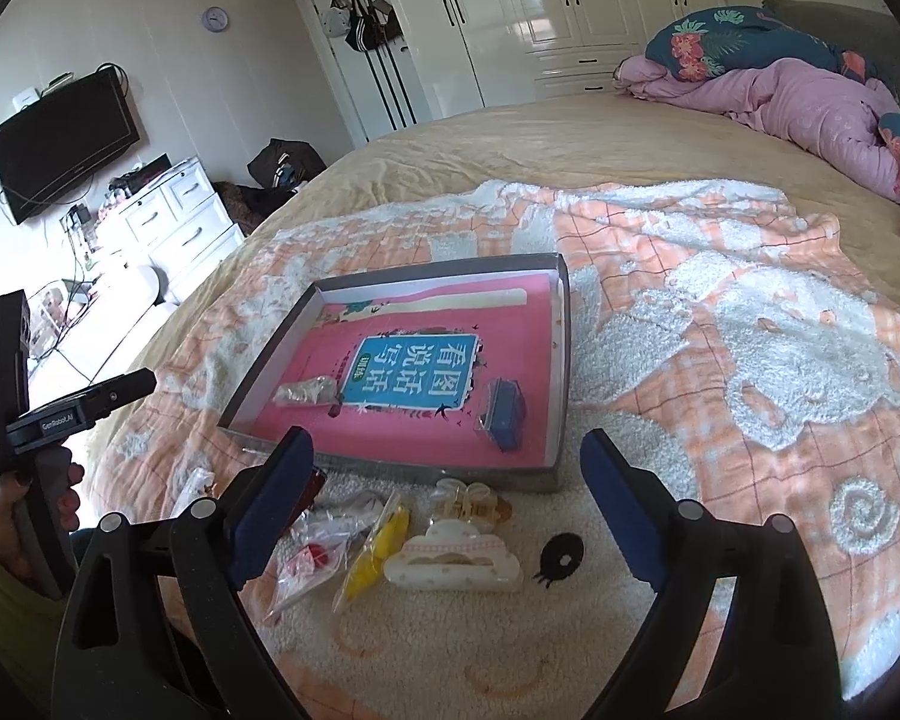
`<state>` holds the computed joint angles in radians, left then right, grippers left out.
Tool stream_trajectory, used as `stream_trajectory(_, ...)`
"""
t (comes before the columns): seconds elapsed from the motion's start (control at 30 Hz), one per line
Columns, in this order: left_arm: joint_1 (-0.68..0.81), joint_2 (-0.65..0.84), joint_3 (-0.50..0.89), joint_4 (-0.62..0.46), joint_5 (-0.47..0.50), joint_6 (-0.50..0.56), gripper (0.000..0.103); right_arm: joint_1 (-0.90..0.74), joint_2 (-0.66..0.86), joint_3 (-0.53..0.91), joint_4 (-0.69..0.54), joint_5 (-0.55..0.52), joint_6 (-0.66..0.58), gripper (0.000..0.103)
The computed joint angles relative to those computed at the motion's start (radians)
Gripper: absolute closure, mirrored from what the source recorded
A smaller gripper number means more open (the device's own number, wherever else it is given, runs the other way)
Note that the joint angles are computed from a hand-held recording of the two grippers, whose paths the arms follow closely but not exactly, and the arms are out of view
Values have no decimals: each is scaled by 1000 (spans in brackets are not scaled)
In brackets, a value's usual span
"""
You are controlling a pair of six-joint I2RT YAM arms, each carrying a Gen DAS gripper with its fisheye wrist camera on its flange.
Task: Organize jewelry
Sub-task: 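Withdraw both tools from the tray back toward the remaining jewelry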
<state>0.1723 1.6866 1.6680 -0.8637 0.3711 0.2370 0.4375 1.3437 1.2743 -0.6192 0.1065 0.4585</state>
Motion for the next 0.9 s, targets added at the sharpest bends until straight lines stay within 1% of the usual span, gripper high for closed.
stream_trajectory(0.1,5,-30,-52,8,-16,27,9,19,-22,-16,-12,24,-6,13)
stream_trajectory(0.2,16,-53,-93,16,-22,44,9,32,-44,-35,-23,38,-4,10)
stream_trajectory(0.4,36,-78,-154,19,-32,67,9,40,-78,-83,-43,48,7,9)
stream_trajectory(0.7,60,-109,-215,7,-36,99,9,64,-64,-115,-62,51,24,9)
stream_trajectory(0.9,64,-129,-279,12,-60,125,9,74,-45,-127,-55,46,26,9)
